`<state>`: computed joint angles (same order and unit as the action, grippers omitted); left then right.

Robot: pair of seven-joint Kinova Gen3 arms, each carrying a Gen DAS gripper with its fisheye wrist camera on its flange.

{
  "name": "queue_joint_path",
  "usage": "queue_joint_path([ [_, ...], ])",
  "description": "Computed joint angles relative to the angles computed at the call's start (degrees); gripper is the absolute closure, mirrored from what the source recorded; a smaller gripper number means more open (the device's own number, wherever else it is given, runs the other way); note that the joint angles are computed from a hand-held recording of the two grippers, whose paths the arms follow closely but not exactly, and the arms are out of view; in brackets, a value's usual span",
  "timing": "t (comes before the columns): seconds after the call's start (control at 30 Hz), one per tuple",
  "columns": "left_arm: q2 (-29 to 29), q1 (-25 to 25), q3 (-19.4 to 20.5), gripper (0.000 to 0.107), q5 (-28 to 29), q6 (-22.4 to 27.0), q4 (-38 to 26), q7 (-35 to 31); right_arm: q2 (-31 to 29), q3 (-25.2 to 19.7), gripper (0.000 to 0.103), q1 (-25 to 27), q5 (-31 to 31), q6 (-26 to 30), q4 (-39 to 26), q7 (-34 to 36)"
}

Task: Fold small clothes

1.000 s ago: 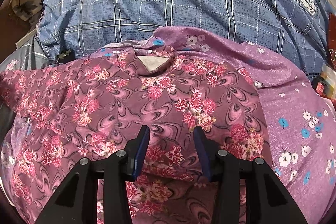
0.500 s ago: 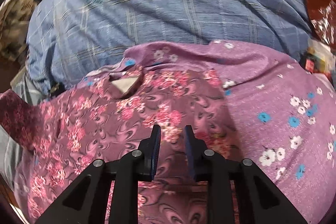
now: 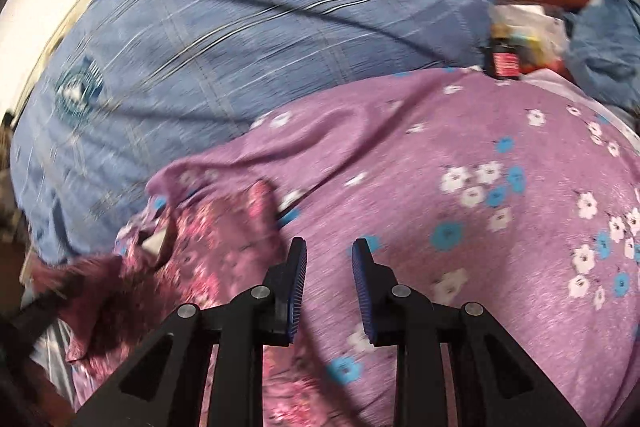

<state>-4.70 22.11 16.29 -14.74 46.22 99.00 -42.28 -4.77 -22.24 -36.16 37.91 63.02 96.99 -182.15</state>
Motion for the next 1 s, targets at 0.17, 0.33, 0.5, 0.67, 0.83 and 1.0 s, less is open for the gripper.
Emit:
queue_joint_path([
  [0.17, 3.7, 3.45, 1.08, 0.088, -0.56, -1.23, -1.92, 1.88, -1.85, 1.62, 0.075, 2.23, -3.04, -4.18, 1.99, 0.07],
  [0.33, -4.08, 1.63, -4.31, 0.043, 10.41, -6.62, 4.64, -8.76, -4.22, 1.8, 0.047, 4.98, -6.36, -13.83, 4.83, 3.61],
  [0.5, -16.59, -6.64, -5.26, 0.03, 12.43, -10.42, 13.57, -11.18, -3.69, 0.29, 0.046, 6.29, -8.07, -20.57, 4.9, 8.39],
  [0.67, -23.35, -15.35, -5.79, 0.025, 12.28, -12.43, 19.53, -9.92, 0.35, -1.02, 0.046, 4.81, -8.4, -21.75, 2.15, 12.51],
  [0.83, -22.09, -28.16, 1.25, 0.025, 6.07, -7.02, 20.82, -4.32, 5.55, -0.56, 0.046, -1.07, -5.25, -19.91, -2.32, 16.82],
  [1.0, -17.07, -27.65, -1.67, 0.026, 5.95, 0.03, 18.57, -4.93, 12.65, -0.32, 0.038, -9.63, 2.63, -11.51, -10.38, 20.17],
])
